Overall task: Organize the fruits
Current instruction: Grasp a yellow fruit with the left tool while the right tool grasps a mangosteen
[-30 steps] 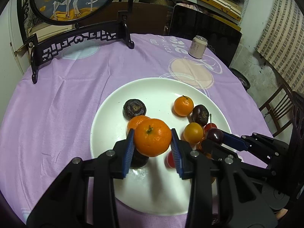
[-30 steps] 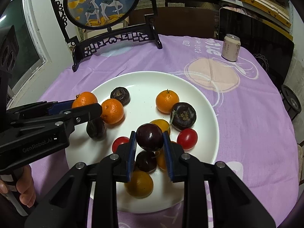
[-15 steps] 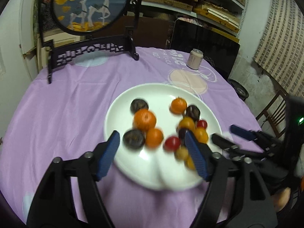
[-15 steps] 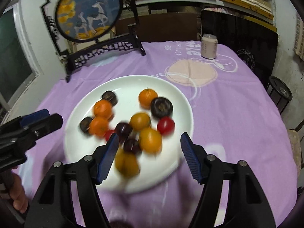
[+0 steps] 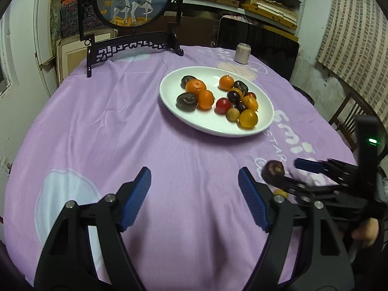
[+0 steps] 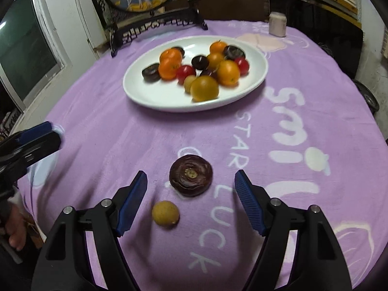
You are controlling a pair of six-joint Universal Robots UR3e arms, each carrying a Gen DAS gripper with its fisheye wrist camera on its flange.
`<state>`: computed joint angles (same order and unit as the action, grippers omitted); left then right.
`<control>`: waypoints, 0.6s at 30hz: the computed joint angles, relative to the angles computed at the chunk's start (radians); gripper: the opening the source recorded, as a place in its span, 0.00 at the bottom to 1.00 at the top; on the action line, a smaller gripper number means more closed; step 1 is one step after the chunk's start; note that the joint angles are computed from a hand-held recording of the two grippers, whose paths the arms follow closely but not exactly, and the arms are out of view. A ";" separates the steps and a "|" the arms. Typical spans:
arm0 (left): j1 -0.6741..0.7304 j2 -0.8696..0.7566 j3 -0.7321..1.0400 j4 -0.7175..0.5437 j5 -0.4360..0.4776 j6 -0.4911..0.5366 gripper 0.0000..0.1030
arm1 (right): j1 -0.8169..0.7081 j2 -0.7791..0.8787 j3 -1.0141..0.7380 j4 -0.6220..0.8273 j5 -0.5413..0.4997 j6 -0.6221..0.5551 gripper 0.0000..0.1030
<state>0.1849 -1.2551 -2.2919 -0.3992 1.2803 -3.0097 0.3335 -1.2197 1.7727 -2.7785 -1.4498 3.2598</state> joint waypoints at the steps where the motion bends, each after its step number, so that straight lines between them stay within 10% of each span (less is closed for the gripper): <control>1: 0.011 0.032 -0.017 -0.012 -0.011 0.008 0.74 | 0.011 0.028 -0.036 0.027 -0.023 0.007 0.55; 4: 0.011 0.066 -0.031 -0.041 -0.026 0.024 0.74 | 0.031 0.080 -0.090 0.049 -0.072 0.005 0.39; 18: -0.421 -0.376 0.218 0.026 0.161 -0.087 0.63 | -0.227 -0.286 0.376 -0.161 0.024 0.013 0.39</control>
